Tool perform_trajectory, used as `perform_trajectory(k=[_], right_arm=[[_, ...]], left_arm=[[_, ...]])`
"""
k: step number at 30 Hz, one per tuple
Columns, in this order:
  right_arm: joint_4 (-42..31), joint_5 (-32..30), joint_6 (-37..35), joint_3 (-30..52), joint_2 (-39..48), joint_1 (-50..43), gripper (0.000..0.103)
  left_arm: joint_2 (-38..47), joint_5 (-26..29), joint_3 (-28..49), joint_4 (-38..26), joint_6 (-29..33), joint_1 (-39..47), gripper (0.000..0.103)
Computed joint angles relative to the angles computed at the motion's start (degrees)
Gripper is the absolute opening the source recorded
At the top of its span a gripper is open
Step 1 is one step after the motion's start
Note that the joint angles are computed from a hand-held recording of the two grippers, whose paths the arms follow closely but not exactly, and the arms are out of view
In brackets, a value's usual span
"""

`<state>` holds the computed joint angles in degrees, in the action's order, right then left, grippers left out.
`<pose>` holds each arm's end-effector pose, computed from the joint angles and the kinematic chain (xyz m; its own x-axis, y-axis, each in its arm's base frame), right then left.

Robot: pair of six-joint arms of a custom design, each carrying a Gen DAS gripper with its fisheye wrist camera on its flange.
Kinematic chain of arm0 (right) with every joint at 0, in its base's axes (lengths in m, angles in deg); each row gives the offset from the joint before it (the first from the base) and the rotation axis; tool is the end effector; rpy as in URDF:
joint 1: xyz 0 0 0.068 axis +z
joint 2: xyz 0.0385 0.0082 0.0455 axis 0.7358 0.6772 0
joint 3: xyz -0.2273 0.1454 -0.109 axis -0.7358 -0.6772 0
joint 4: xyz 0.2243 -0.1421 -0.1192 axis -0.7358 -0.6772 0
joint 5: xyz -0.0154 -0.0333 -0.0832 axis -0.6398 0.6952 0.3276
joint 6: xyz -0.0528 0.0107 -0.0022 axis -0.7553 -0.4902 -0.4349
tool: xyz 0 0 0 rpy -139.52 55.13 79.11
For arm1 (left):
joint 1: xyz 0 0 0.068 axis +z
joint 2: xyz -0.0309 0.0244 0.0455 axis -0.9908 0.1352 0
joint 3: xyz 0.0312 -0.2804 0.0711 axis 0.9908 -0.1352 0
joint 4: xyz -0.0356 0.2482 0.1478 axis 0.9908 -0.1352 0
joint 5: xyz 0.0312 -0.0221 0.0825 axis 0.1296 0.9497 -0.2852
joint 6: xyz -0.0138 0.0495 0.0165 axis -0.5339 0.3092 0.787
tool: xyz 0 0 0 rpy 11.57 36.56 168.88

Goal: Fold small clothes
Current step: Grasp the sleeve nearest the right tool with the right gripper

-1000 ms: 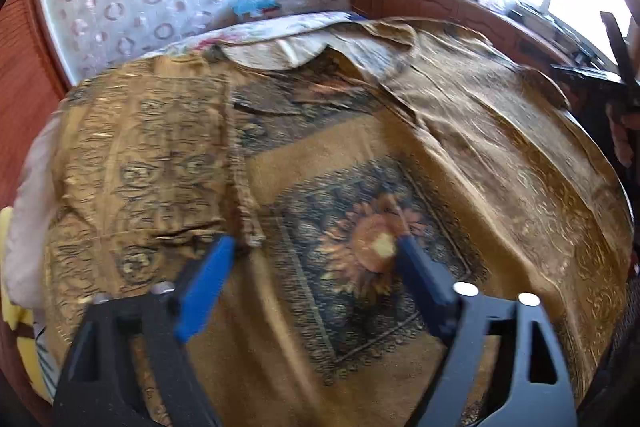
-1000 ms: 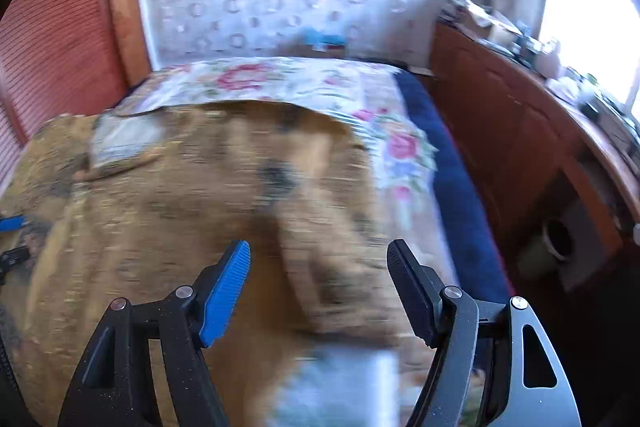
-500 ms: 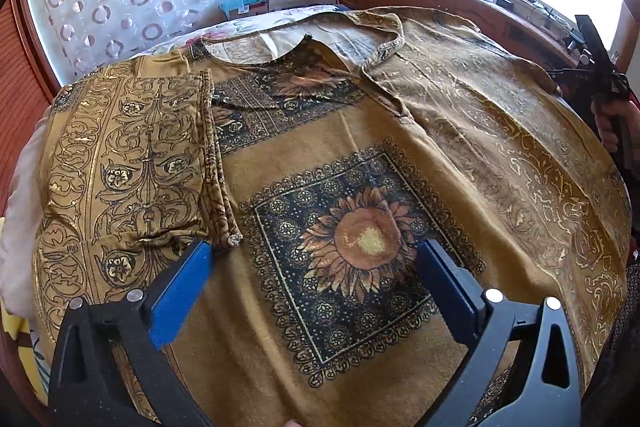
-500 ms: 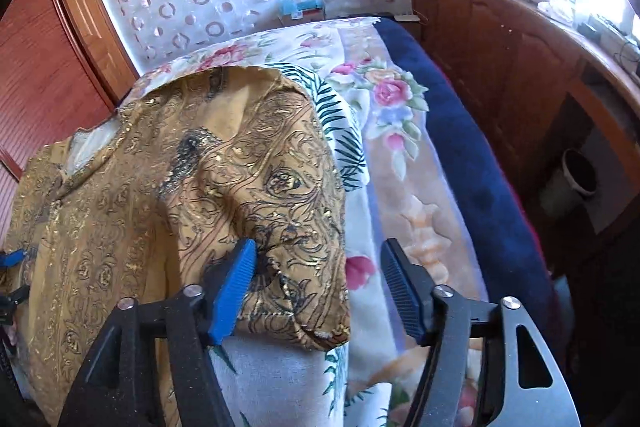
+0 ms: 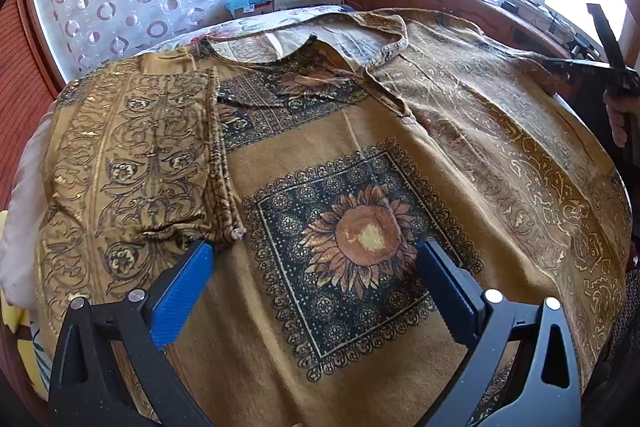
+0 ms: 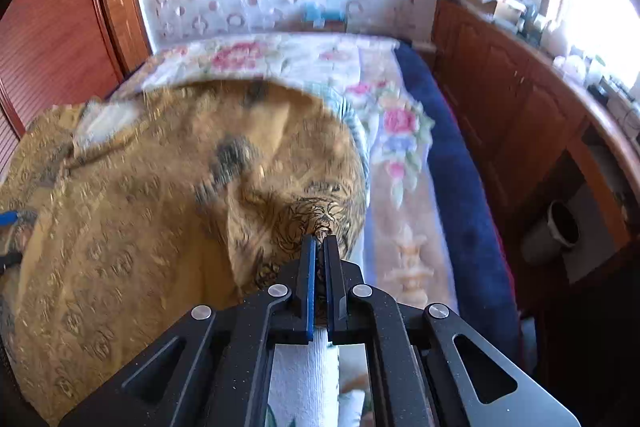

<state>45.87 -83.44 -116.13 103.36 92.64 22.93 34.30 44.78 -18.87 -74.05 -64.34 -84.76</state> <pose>0.2443 -0.0971 0.2246 -0.7234 -0.1709 -0.6689 -0.1861 0.9813 -0.0495 0.1609 -0.0133 0.1339 -0.7513 0.2592 -0.6070 0.3267 0.9451 -0.0007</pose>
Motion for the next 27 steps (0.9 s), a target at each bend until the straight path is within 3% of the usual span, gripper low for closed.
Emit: perform_trajectory(k=[3, 8, 11, 13, 15, 20, 22, 24, 27], right_arm=[[1.38, -0.34, 1.23, -1.42, -4.40, 1.84, 0.003], [0.82, -0.93, 2.37, -4.12, -12.04, 8.95, 0.003], [0.30, -0.72, 3.35, -6.07, -14.60, 13.93, 0.003], [0.45, -1.21, 4.14, -7.35, -14.75, 16.04, 0.003], [1.53, -0.74, 4.40, -8.89, -14.35, 18.23, 0.003], [3.18, -0.44, 4.46, -10.24, -11.49, 20.26, 0.003], [2.88, -0.45, 4.40, -10.37, -10.87, 20.15, 0.008], [1.03, -3.78, 3.75, -9.74, -10.19, 18.37, 0.009], [-3.72, -8.00, 1.19, -8.67, -13.27, 13.99, 0.010]], left_arm=[[-8.23, 1.08, -0.79, -3.59, -1.10, 1.36, 0.102], [-26.84, 1.15, 0.35, -14.90, -4.16, 0.97, 0.102], [-34.61, -0.59, 1.28, -20.05, -4.30, -0.78, 0.102], [-41.36, -5.01, 1.54, -23.97, -5.83, -4.83, 0.102], [-42.61, -7.22, 2.20, -25.14, -7.61, -7.99, 0.102], [-44.92, -6.52, 2.70, -27.92, -11.25, -10.72, 0.102], [-45.74, -7.66, 2.07, -27.62, -12.46, -12.64, 0.102], [-46.88, -11.31, 1.90, -28.11, -14.58, -16.51, 0.102], [-48.40, -11.43, 1.90, -29.11, -15.53, -17.22, 0.102]])
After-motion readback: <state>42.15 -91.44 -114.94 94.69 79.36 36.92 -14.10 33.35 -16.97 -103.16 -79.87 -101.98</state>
